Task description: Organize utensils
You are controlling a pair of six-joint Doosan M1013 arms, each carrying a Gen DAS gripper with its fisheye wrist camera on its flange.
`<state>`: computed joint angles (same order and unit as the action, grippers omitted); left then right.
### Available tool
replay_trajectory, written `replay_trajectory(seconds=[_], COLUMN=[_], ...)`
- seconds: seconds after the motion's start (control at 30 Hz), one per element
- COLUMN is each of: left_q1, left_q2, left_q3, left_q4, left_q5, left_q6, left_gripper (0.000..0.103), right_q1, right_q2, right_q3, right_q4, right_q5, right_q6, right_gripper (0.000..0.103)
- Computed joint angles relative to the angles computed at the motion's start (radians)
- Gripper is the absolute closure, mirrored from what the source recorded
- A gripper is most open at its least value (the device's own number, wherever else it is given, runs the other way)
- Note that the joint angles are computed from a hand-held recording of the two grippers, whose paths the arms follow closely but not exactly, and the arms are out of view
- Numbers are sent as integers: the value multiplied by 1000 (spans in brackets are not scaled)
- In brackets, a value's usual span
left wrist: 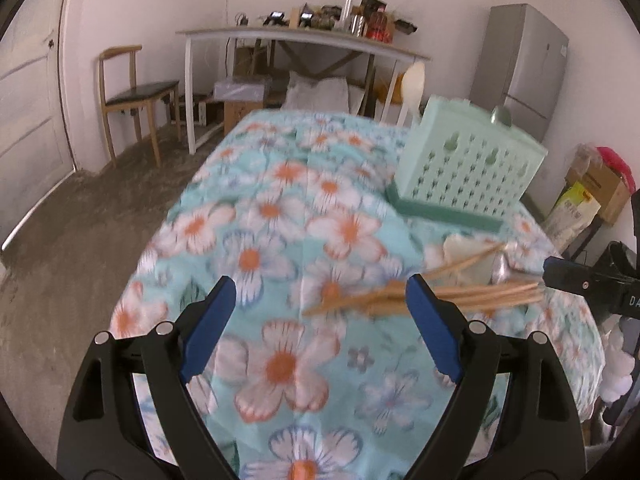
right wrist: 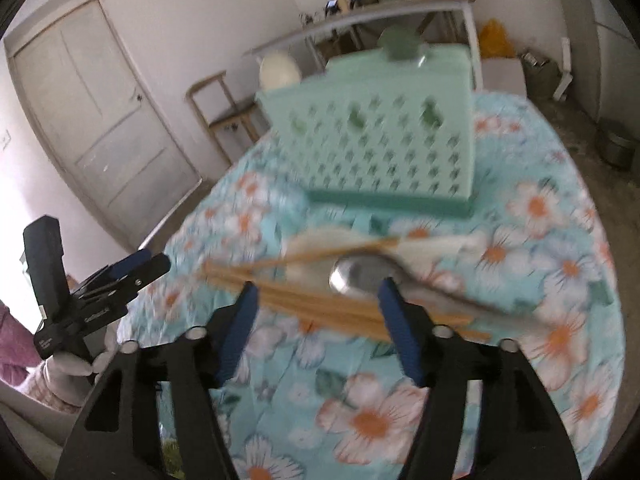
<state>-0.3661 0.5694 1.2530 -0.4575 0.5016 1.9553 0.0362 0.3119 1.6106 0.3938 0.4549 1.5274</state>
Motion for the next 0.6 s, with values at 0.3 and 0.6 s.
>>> replay_trajectory(seconds=[0.3, 0.6], left_q1=[16, 36], left_q2=[-6, -9], left_q3=[37, 50], left_q4=[39, -19], left_q5=[6, -9], left_q6=[-68, -61], left_gripper=[20, 20], right_q1=[28, 59], right_q2=[123, 213], right_q3=[-183, -268], right_q4=[25, -12], right_q5=[116, 225], right_q6=[-70, -79], right_gripper=[70, 77])
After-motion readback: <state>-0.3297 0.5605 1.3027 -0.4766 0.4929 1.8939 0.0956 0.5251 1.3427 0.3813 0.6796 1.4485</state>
